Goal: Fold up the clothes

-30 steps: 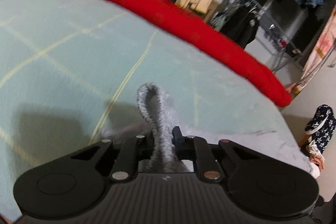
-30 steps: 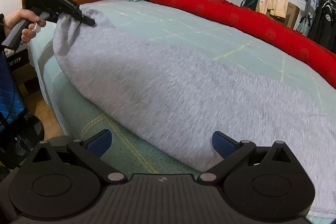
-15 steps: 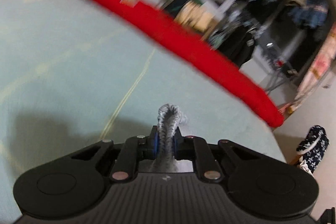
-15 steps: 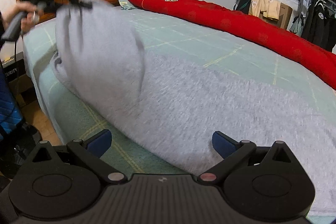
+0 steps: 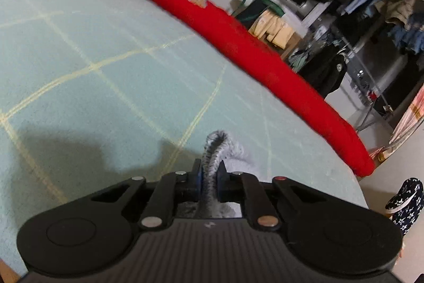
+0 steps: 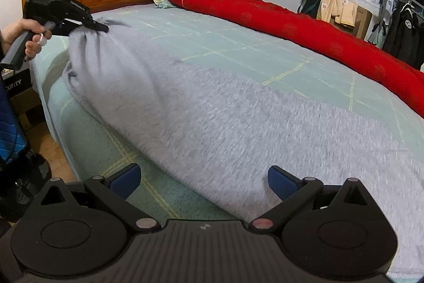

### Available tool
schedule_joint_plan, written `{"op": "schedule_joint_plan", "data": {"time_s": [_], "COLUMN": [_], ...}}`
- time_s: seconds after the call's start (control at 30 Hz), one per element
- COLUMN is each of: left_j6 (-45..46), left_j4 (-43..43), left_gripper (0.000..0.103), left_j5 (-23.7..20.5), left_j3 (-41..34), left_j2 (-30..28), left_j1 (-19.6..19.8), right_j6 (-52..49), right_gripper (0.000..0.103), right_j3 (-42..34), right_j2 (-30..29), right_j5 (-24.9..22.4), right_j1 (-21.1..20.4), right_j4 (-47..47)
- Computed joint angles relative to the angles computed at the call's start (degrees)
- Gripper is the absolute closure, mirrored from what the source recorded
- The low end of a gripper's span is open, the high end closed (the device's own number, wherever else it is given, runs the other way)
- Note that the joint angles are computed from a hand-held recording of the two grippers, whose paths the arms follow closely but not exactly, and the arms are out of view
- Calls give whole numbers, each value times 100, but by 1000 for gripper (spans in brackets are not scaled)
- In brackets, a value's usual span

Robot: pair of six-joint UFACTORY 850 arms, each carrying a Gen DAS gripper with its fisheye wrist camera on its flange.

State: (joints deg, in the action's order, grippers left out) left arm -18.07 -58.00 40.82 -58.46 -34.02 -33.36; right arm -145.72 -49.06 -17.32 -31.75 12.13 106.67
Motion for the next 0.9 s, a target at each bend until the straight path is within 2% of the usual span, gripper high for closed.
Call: {"op": "schedule_joint_plan", "data": {"time_s": [0.1,0.17,0.23,0.27,0.33,0.47,0.5,0.57,0.63,0.77,0.83,0.9], "left_j6": [-236,-621,-407,-230,595,2092,2361,2523,2531,1625,1589,2047], "left_j4": [93,382,193,45,-600,-1591,-1679,-1335,-734,1062,1360,1112], "left_gripper": [94,87,79,71,64,64,63,62,61,61,61,61], "left_j5": [-336,-193,-119,-95,-104,39,66,-114,-517,-1742,-2337,-2899], "left_j3": [-34,77,114,126,108,-21,-79,-308,-731,-2114,-3023,-4019], "left_j2": [-108,-102,-27,20,176,429,468,426,206,-749,-1369,-2032], "left_j1": [48,14,-46,-79,-167,-389,-442,-484,-459,-289,-234,-194], "right_j6": [19,-28,-46,-45,-46,175,213,230,261,268,232,177], "right_gripper": [0,0,0,0,0,0,0,0,0,0,0,0], "right_j3": [-3,19,27,26,19,-27,-40,-52,-73,-77,-72,-71], "right_j2": [-13,2,21,29,41,8,-7,-38,-64,-64,-57,-57], "right_j5": [-10,-4,1,-2,-24,-118,-143,-175,-195,-264,-277,-273], "right_j1": [13,19,6,-7,-48,-190,-231,-307,-374,-520,-612,-706], "right_j4": [-19,1,-18,-34,-41,-86,-82,-16,43,207,255,297]}}
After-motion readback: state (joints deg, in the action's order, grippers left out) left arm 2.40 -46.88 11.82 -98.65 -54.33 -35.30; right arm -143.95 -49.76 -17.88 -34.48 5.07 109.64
